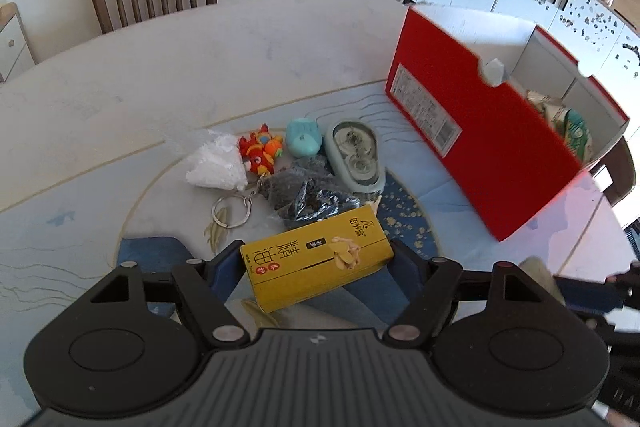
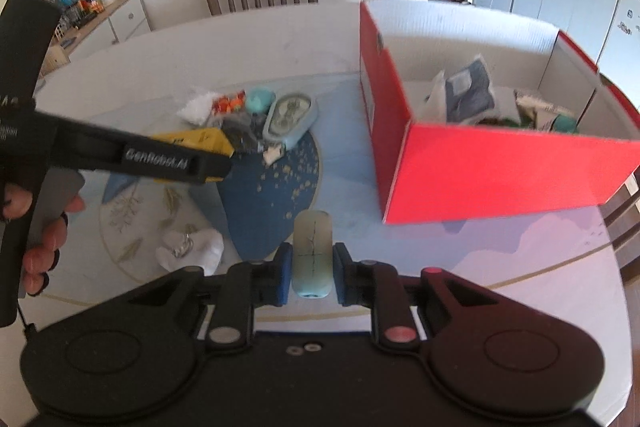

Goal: Organize objects
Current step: 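Carry the yellow box and pale green tube over the red box and lower them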

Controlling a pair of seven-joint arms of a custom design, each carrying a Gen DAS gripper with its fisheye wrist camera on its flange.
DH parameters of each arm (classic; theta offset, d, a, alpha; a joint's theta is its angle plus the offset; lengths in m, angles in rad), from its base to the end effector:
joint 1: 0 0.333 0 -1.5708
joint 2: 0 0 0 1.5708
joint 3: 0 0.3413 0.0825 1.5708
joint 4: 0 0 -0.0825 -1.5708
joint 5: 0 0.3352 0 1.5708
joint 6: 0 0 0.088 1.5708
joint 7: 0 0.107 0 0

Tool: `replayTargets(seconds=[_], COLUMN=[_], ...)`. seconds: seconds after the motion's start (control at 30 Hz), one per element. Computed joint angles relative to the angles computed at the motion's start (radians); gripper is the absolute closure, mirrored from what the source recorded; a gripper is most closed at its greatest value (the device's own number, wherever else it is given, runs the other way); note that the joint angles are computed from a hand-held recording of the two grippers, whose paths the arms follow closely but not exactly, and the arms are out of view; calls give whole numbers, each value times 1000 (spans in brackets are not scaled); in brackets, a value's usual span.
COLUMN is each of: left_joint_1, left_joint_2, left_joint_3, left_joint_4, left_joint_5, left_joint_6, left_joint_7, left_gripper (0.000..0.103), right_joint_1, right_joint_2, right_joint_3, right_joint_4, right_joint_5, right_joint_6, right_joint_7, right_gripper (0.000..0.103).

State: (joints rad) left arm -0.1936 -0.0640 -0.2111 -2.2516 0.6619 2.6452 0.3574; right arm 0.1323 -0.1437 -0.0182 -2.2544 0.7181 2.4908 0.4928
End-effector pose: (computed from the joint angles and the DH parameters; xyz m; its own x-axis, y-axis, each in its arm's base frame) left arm 0.4570 -0.2155 0.4897 0.2578 -0.9624 0.0852 -0.7742 -0.2585 -0.5777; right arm 0.4808 0.0513 0.5132 0.6586 -0.7470 -0.0908 -0.6378 -0.4902 -0.5941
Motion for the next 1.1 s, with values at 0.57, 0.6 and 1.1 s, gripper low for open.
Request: replayTargets(seconds=[0.57, 0.6, 1.1], left_joint_1=[-45, -48, -110], left_joint_2=[12, 21, 194], left_joint_3=[-28, -30, -36], left_joint_4=[160, 175, 426], left_joint_5=[-28, -26, -20], left_joint_6=[-60, -64, -145], left_joint_7=[94, 100, 139], left_gripper=[26, 26, 26], right_joint_1=[-55, -60, -148], right_joint_2=[54, 63, 237], right_joint_3=[-47, -49, -53], right_joint_4=[216, 232, 474], right_joint_5=[57, 62, 89], right_joint_6=[-160, -168, -266], right_joint_7=[-115, -123, -148], right_gripper=[83, 83, 83])
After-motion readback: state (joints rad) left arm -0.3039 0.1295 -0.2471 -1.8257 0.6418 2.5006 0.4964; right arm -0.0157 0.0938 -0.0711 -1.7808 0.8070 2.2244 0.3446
